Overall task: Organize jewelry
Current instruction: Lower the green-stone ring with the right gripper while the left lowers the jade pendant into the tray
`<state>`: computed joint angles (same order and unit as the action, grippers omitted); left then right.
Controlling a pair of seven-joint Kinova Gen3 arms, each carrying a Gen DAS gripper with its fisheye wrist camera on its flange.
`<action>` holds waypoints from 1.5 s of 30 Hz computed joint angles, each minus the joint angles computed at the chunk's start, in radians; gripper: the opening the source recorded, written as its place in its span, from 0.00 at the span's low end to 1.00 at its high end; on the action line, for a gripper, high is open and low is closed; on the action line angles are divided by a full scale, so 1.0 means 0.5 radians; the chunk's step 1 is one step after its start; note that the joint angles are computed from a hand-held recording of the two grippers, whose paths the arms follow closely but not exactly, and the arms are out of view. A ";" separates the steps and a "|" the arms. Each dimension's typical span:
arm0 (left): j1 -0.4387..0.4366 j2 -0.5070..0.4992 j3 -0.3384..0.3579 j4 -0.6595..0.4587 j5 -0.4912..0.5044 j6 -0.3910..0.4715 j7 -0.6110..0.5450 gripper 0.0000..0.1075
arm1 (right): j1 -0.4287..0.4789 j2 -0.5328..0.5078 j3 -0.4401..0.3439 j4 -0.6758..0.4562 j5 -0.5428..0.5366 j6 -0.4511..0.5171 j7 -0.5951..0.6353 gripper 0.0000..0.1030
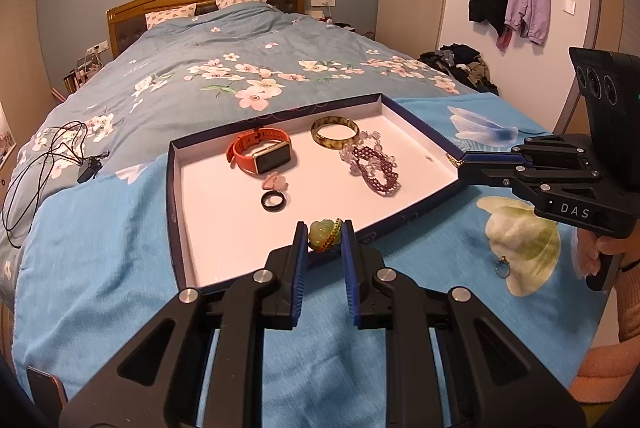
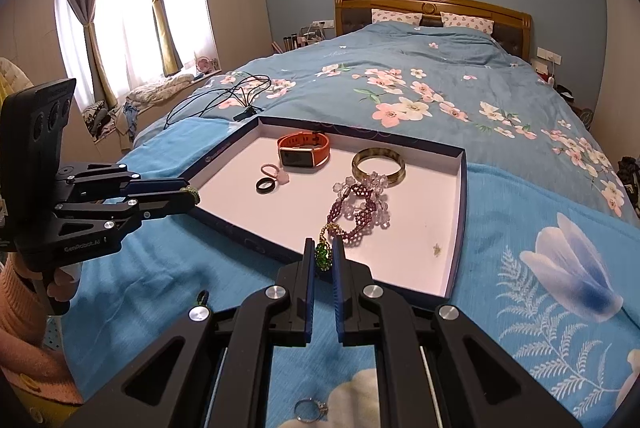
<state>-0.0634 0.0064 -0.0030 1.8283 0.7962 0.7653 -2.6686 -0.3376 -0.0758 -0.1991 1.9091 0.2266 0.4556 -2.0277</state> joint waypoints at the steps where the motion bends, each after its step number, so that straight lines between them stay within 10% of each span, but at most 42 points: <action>1: 0.001 0.013 0.001 -0.013 -0.001 -0.004 0.004 0.16 | 0.000 0.005 0.001 -0.005 0.001 0.001 0.001 0.06; 45: 0.026 0.264 0.178 -0.221 -0.335 -0.171 0.404 0.16 | -0.006 0.283 0.139 -0.268 -0.312 0.088 0.389 0.06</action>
